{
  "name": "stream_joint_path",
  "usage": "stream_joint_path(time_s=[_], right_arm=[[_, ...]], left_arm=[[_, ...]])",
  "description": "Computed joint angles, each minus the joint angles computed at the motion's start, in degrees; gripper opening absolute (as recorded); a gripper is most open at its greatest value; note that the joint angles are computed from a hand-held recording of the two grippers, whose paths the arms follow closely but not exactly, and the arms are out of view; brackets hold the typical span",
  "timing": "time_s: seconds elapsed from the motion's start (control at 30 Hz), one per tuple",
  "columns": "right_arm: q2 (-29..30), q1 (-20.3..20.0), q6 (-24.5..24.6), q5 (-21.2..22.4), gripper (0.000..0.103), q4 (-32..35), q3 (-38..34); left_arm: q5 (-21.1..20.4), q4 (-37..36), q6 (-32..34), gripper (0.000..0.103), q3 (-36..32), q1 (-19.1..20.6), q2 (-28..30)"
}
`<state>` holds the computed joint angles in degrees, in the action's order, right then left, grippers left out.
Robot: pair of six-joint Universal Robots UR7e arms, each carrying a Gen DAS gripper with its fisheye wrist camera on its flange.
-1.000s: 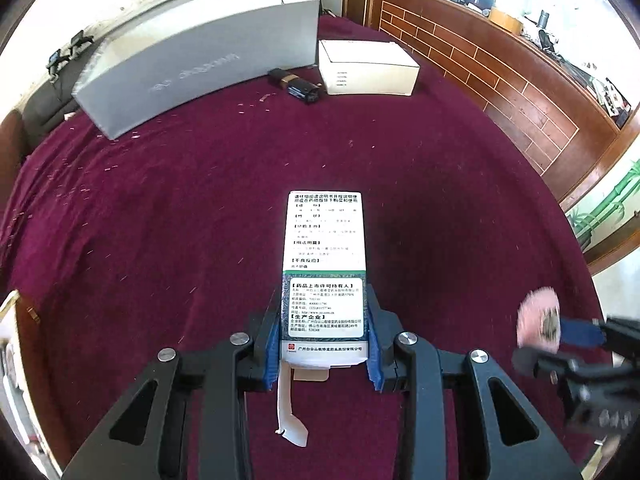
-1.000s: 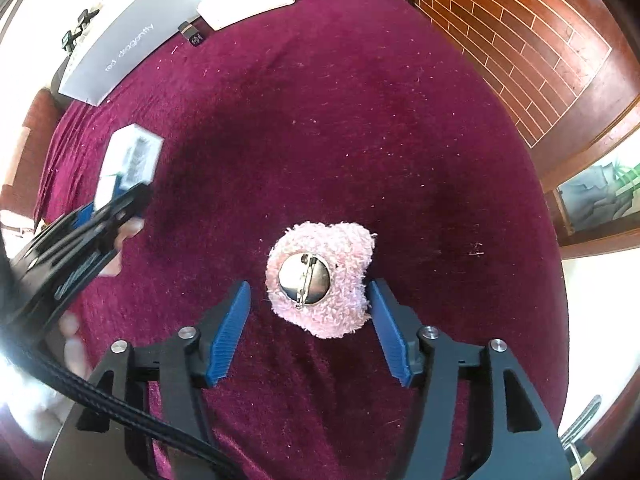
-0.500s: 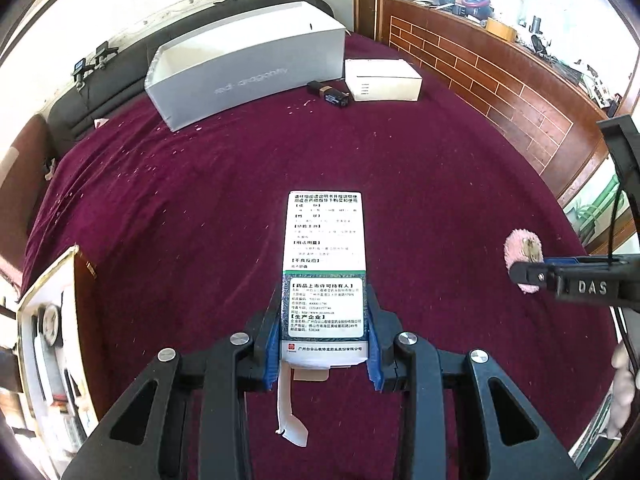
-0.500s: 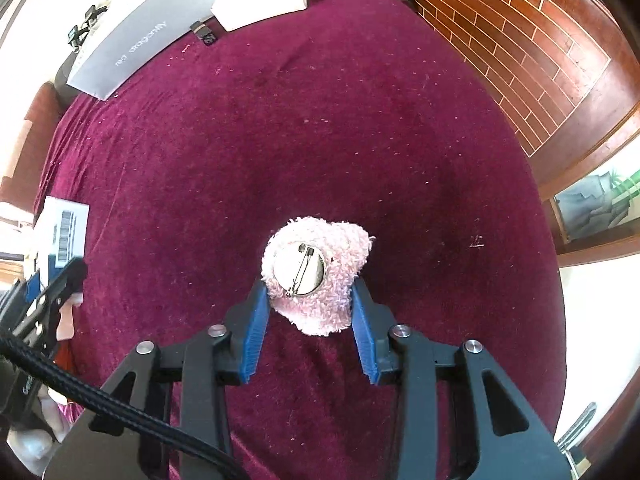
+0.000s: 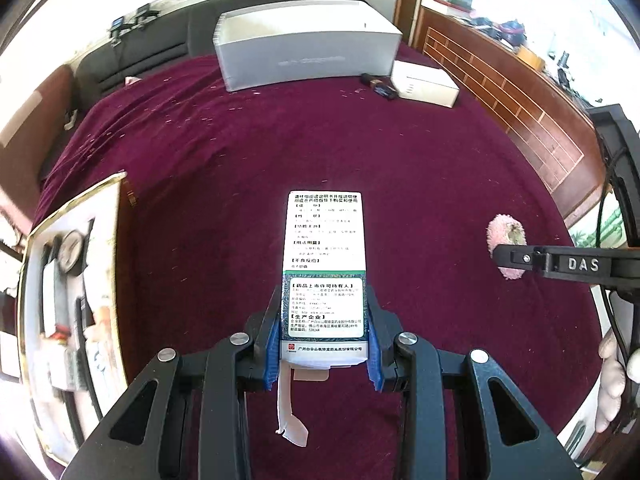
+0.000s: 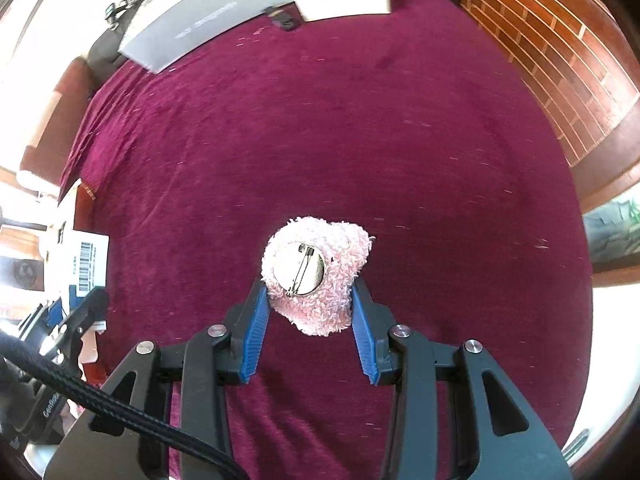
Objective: Organize objects
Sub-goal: 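Carry the badge and box to the tray with both tools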
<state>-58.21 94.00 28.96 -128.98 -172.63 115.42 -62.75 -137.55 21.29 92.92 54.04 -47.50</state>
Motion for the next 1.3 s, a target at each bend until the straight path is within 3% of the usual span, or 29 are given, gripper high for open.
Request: stream_joint_path(time_s=[0.53, 0.83, 1.03, 1.3], right_arm=[[11.17, 4.90, -5.74, 3.91, 0.038, 7.44, -14.94], [17.37, 8.08, -8.23, 5.95, 0.038, 11.70, -23.71], [21.39, 9.76, -9.02, 7.22, 0.038, 15.15, -29.31], [27.66, 12.21, -10.45, 7.96, 0.038, 22.17, -38.43]], left_arm=[[-0.05, 3.29, -4.91, 0.029, 0.01, 5.93, -8.58], [2.36, 7.36, -9.56, 0.030, -2.54, 11.09, -12.70], [4.31, 10.14, -11.36, 0.030, -5.67, 14.83, -12.83], [1.60, 13.20, -10.84, 0.030, -9.06, 17.44, -11.17]])
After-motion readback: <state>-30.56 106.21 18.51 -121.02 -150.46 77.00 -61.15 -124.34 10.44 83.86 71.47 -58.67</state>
